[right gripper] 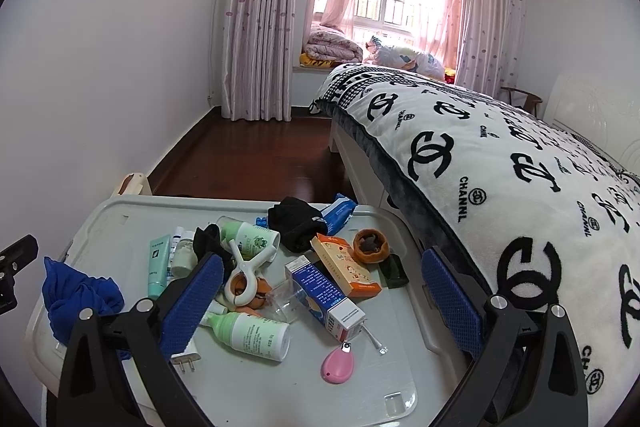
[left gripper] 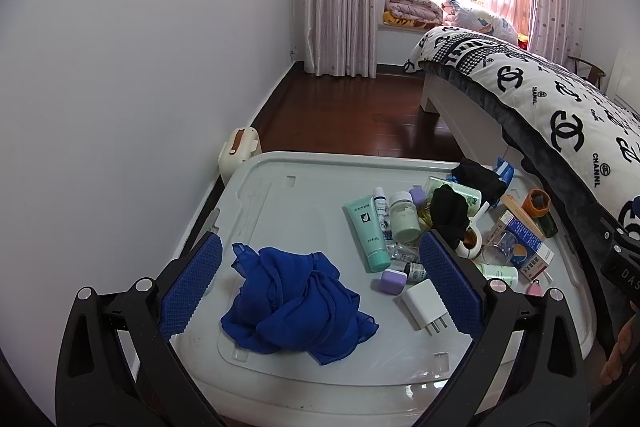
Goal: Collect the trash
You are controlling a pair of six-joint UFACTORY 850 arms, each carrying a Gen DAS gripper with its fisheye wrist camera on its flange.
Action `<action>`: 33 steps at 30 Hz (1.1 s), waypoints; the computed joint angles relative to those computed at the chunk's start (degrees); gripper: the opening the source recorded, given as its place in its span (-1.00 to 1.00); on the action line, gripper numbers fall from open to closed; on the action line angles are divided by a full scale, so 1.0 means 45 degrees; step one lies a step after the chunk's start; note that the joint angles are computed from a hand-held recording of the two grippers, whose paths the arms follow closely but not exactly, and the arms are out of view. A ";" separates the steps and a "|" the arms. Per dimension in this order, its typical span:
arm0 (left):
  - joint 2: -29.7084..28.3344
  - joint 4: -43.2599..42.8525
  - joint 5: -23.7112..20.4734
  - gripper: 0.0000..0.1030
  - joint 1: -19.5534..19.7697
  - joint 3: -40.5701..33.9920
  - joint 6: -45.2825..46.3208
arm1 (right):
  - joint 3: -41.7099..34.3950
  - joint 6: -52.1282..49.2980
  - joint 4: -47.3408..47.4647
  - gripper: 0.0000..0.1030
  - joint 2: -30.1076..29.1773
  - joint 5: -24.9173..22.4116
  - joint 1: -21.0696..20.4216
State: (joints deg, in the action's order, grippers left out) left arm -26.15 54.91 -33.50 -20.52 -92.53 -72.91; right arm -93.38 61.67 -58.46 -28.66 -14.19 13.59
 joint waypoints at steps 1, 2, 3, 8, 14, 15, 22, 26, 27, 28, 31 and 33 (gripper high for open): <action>0.0001 0.0020 0.0011 0.87 -0.0001 0.0006 -0.0026 | -0.0002 -0.0031 0.0051 0.90 -0.0001 -0.0004 0.0007; -0.0002 0.0014 0.0024 0.87 0.0005 -0.0001 -0.0008 | -0.0009 -0.0050 0.0067 0.90 -0.0006 0.0008 0.0001; -0.0008 -0.0019 0.0015 0.87 0.0009 -0.0013 0.0029 | -0.0014 -0.0025 0.0042 0.90 -0.0010 -0.0009 0.0022; -0.0006 -0.0127 0.0034 0.87 0.0047 -0.0018 0.0127 | -0.0057 -0.0240 0.0279 0.90 -0.0032 0.0004 -0.0001; -0.0029 -0.0126 -0.0009 0.87 0.0041 -0.0045 0.0140 | -0.0049 -0.0263 0.0313 0.90 -0.0029 0.0021 -0.0004; -0.0023 -0.0134 -0.0008 0.87 0.0043 -0.0041 0.0144 | -0.0066 -0.0242 0.0296 0.90 -0.0041 -0.0006 0.0014; -0.0028 -0.0093 -0.0012 0.87 0.0047 -0.0024 0.0121 | -0.0041 -0.0211 0.0281 0.90 -0.0026 0.0023 -0.0003; -0.0035 -0.0122 -0.0024 0.87 0.0051 -0.0036 0.0162 | -0.0045 -0.0395 0.0462 0.90 -0.0021 0.0036 -0.0005; -0.0042 -0.0105 -0.0024 0.87 0.0055 -0.0033 0.0145 | -0.0049 -0.0486 0.0545 0.90 -0.0024 0.0048 -0.0010; -0.0040 -0.0091 -0.0013 0.87 0.0068 -0.0017 0.0128 | -0.0045 -0.0429 0.0481 0.90 -0.0023 0.0041 0.0001; -0.0050 0.0371 -0.0040 0.87 0.0037 0.0029 -0.0308 | -0.0028 -0.0332 0.0414 0.90 -0.0012 0.0053 -0.0002; -0.0048 0.0483 -0.0046 0.87 0.0028 0.0055 -0.0415 | -0.0042 -0.0395 0.0511 0.90 -0.0030 0.0058 0.0008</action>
